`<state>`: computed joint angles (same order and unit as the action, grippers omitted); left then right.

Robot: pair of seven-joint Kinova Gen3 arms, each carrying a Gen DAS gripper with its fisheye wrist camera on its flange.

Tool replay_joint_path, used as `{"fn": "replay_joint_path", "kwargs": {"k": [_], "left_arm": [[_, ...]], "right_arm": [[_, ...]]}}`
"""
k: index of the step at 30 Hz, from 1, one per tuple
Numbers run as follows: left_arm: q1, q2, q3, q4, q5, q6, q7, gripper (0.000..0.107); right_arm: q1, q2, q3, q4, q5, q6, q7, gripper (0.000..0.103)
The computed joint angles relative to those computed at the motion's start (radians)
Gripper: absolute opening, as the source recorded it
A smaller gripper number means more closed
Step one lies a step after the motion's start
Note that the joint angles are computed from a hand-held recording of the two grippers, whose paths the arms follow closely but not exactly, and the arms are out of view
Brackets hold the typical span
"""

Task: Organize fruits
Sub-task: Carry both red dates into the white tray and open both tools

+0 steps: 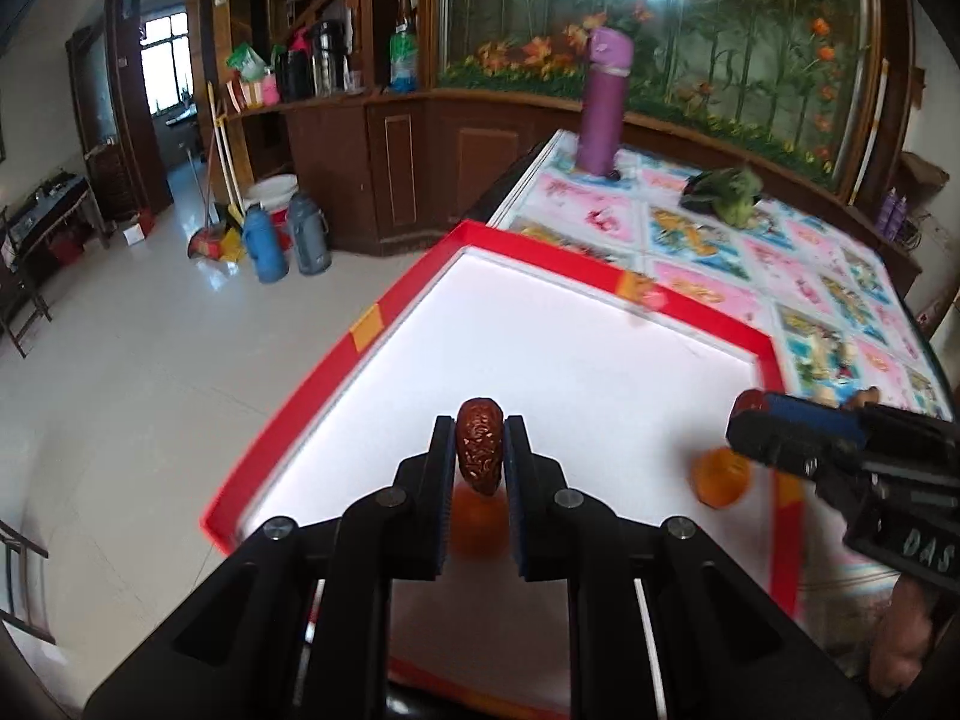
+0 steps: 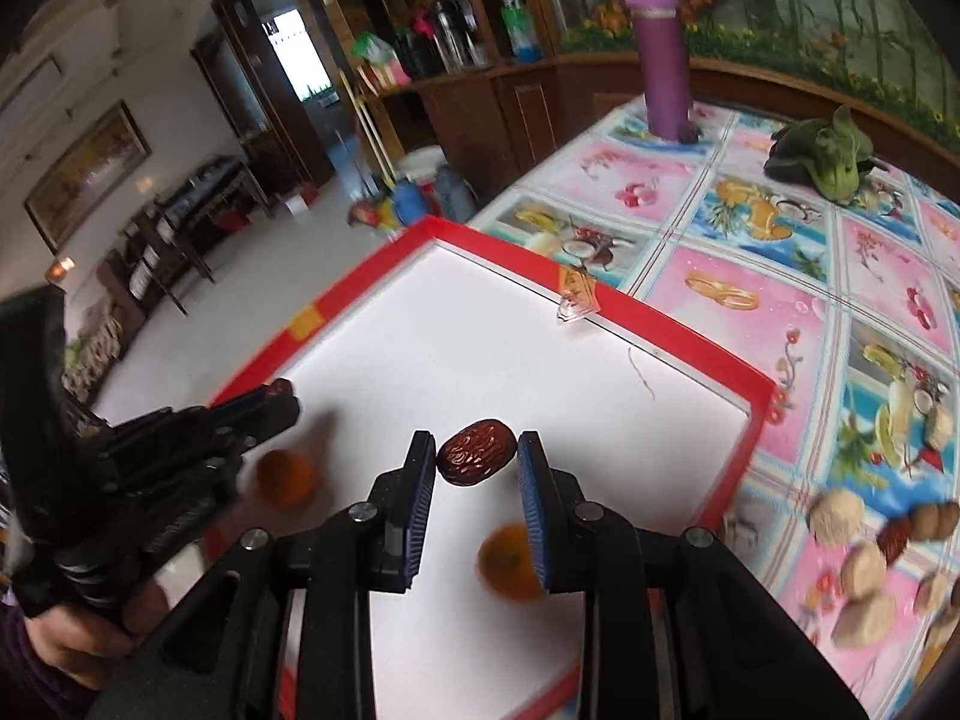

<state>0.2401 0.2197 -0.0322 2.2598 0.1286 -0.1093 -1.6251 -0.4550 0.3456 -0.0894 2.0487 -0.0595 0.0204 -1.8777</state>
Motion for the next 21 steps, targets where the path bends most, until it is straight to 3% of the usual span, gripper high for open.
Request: {"fn": "replay_joint_path", "kwargs": {"k": [3, 8, 11, 13, 15, 18, 21], "left_arm": [[-0.126, 0.049, 0.102, -0.092, -0.032, 0.120, 0.033, 0.017], [-0.350, 0.119, 0.324, -0.203, 0.022, 0.256, -0.075, 0.018], [-0.385, 0.151, 0.378, -0.247, 0.002, 0.305, -0.072, 0.018], [-0.415, 0.169, 0.412, -0.265, 0.044, 0.332, -0.112, 0.018], [-0.398, 0.183, 0.402, -0.284, 0.062, 0.361, -0.140, 0.018], [-0.327, 0.172, 0.333, -0.281, 0.075, 0.354, -0.138, 0.018], [-0.249, 0.154, 0.248, -0.275, 0.066, 0.353, -0.104, 0.018]], "right_arm": [[0.056, 0.041, -0.059, -0.062, -0.018, 0.057, 0.013, 0.027], [0.114, 0.084, -0.120, -0.122, -0.039, 0.127, 0.017, 0.027], [0.140, 0.090, -0.147, -0.139, -0.053, 0.173, 0.030, 0.027], [0.172, 0.080, -0.178, -0.127, -0.080, 0.170, 0.047, 0.029], [0.229, 0.070, -0.234, -0.109, -0.114, 0.152, 0.077, 0.050], [0.271, 0.032, -0.281, -0.054, -0.139, 0.081, 0.103, 0.051], [0.259, -0.027, -0.270, 0.009, -0.136, 0.024, 0.090, 0.051]]}}
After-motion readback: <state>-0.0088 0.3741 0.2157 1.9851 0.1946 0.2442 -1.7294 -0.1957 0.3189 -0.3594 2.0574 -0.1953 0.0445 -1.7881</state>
